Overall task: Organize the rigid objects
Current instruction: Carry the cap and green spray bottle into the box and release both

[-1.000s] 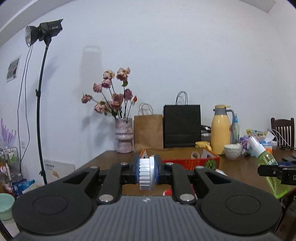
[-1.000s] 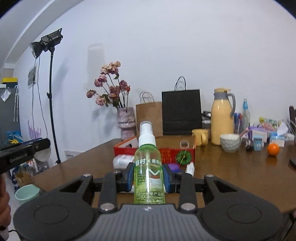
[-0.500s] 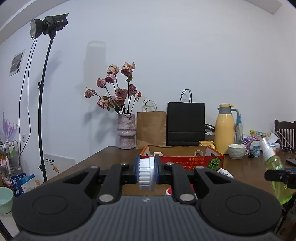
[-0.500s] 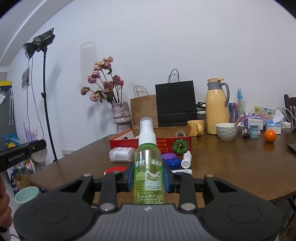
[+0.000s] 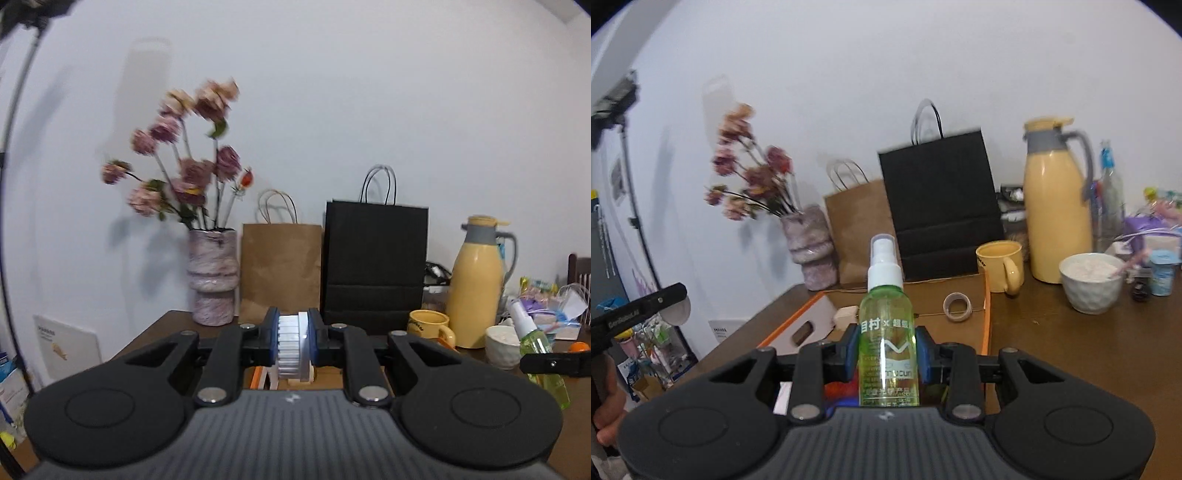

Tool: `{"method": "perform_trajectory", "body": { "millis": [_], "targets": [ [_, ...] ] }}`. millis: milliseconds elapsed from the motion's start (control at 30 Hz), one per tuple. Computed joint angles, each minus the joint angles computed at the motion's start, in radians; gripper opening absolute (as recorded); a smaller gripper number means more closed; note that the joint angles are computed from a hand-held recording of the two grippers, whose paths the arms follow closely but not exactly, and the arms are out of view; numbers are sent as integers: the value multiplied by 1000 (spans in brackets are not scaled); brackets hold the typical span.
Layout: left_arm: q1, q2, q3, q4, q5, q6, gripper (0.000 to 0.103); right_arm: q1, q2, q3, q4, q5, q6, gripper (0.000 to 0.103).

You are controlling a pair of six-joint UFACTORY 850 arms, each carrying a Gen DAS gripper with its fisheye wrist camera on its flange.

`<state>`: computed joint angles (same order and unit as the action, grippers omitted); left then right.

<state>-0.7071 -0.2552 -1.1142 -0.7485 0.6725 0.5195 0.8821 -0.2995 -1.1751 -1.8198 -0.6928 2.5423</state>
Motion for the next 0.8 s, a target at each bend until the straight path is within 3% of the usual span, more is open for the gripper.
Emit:
{"method": "perform_trajectory", "body": {
  "millis": [67,167,233,300,467,567,667,800],
  "targets": [
    [32,-66,-118,-90,-124,88,16,-81,-40,-76,55,131,-53,30],
    [63,-181,-302,-378,-292,402,16,-171,-114,-191,297,289,-237,30],
    [91,-254,-399,-587,-369,612,16,-210,-175,-270,506,321,-438,31],
    [113,-328,-485,-796,-419,821,16,-226,-238,-352,705,281,-647,31],
    [119,-441,-598,-1226,-389,1344,16,-239,-364,-509,971,151,-965,31],
    [126,-487,-643,-1507,-332,1624,18,-230,-393,-546,973,105,-1000,31],
    [129,-487,-630,-1497,-321,1661,17,-216,-434,-598,958,42,-1083,35],
    [129,-470,-610,-1585,-320,1733,18,-200,-433,-585,902,34,-1083,41]
  ]
}}
